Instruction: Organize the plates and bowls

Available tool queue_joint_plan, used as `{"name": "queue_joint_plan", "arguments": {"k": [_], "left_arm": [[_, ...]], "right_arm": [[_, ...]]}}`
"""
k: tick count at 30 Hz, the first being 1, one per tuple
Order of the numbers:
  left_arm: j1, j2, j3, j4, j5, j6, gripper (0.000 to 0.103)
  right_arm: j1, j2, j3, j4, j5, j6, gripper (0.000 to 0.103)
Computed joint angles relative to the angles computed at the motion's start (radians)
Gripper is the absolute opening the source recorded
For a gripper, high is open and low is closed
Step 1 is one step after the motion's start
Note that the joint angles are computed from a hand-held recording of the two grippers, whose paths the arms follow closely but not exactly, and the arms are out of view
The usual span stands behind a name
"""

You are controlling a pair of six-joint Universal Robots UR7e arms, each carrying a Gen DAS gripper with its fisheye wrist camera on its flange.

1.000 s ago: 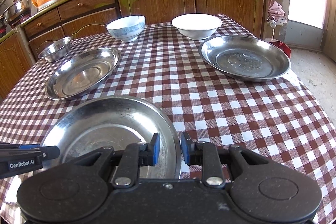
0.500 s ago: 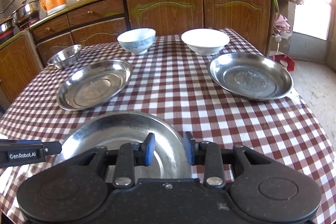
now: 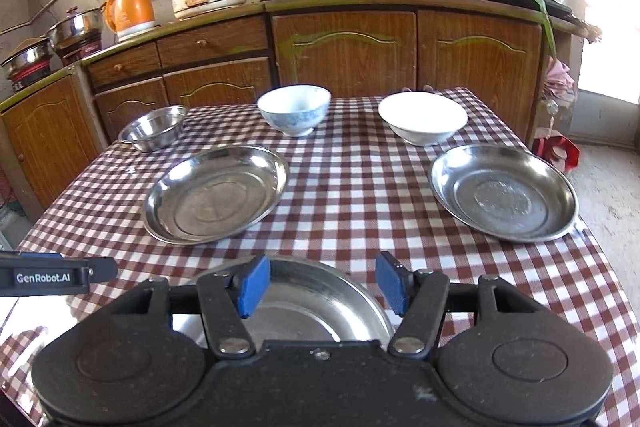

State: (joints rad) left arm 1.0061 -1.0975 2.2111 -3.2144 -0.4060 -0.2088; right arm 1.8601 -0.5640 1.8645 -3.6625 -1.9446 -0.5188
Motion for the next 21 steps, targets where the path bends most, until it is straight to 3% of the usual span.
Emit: {"name": "queue_joint_plan", "arguments": {"k": [21], "left_arm": [[0.003,-0.017,-0.02,-0.058,0.037,0.083,0.079]], "right_arm": [[0.039,0.025,-0.079,0.05,0.018,-0.034,0.076]]}}
